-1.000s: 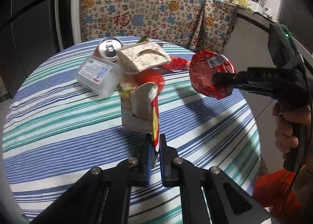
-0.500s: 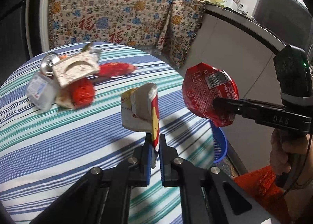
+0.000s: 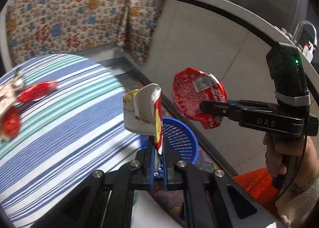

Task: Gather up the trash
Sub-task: 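Carry the carton and red wrapper over the blue wastebasket with both tools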

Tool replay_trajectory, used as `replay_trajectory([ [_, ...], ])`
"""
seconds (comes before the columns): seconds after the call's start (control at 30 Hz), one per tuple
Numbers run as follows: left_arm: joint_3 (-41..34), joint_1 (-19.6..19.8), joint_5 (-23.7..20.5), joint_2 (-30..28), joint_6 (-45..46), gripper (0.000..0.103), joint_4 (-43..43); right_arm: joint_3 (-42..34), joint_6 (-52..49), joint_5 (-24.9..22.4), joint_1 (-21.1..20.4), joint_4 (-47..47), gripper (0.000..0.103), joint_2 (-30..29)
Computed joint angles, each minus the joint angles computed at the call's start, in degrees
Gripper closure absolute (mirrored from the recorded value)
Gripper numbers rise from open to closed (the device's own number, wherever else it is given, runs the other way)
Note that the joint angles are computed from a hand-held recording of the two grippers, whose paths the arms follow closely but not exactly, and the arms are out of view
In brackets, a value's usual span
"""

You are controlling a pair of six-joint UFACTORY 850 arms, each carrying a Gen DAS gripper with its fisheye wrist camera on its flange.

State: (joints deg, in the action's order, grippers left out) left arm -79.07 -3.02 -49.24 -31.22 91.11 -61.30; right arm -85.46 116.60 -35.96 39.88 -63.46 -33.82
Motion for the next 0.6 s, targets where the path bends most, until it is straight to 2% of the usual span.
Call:
replay_trajectory([
  [0.3, -1.5, -6.4, 4.7, -3.5, -3.3, 0.096, 1.2, 11.0, 2.5, 3.0, -3.2, 1.8, 0.081, 5.7],
  [0.6, -3.1, -10.5, 9.2, -6.9, -6.6, 0.096, 2.4, 17.8, 13.1, 6.5, -5.2, -5.0, 0.081, 7.4],
])
